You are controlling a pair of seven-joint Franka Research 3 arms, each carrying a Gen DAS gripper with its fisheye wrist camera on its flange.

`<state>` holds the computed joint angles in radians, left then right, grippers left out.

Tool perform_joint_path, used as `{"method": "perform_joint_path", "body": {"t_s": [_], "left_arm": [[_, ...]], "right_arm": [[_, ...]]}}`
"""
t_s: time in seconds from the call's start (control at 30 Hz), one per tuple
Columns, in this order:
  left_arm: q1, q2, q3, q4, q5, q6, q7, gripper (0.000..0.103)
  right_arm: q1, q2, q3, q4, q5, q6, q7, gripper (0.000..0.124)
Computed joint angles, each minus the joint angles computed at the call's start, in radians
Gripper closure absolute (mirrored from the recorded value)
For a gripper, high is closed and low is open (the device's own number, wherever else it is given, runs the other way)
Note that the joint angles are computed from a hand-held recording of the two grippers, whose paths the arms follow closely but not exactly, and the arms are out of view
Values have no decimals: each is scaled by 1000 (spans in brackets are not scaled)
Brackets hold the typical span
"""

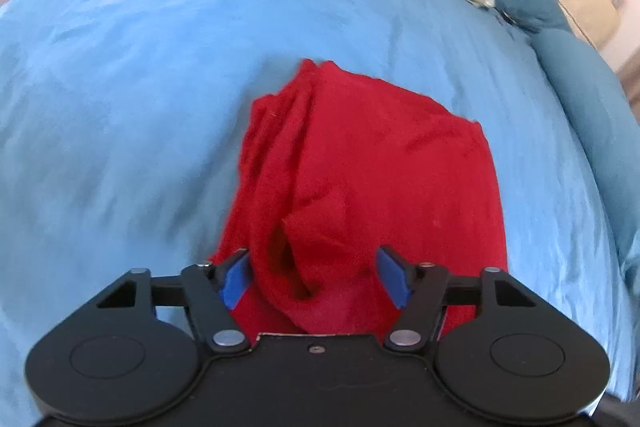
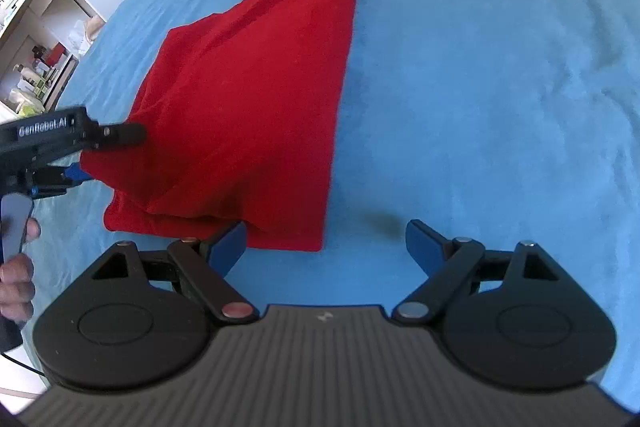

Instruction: Fold small clothes

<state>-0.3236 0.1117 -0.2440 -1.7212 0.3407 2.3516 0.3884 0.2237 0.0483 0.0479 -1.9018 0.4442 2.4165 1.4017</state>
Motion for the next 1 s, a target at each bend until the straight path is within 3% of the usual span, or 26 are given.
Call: {"method": "perform_joint_path", "body": {"t_s": [0.1, 0.27, 0.5, 0.6, 0.63, 0.67, 0.87, 1.0], "left_arm": [[7, 17, 1, 27, -42, -81, 22, 53], [22, -21, -2, -25, -104, -80, 93, 67], [25, -21, -9, -17, -147, -29, 188, 70], [24, 27, -9, 42, -171, -60, 225, 72], [22, 35, -7, 51, -165, -60, 226, 87], [21, 41, -4, 58, -159, -60, 225, 94], [12, -58, 3, -34, -60, -17, 112, 95], [1, -102, -17, -104, -21, -44, 36, 95]], "right_arm": [[7, 7, 5, 2, -13, 0, -9, 22], [25, 3, 13, -10, -77, 11, -24, 22], [51, 2, 20, -28, -196, 79, 17, 22], [58, 10, 20, -24, -231, 84, 46, 22], [59, 13, 21, -22, -231, 83, 50, 22], [59, 13, 21, -21, -229, 84, 52, 22], [65, 7, 22, -33, -244, 106, 74, 22], [63, -5, 21, -51, -237, 103, 70, 22]]}}
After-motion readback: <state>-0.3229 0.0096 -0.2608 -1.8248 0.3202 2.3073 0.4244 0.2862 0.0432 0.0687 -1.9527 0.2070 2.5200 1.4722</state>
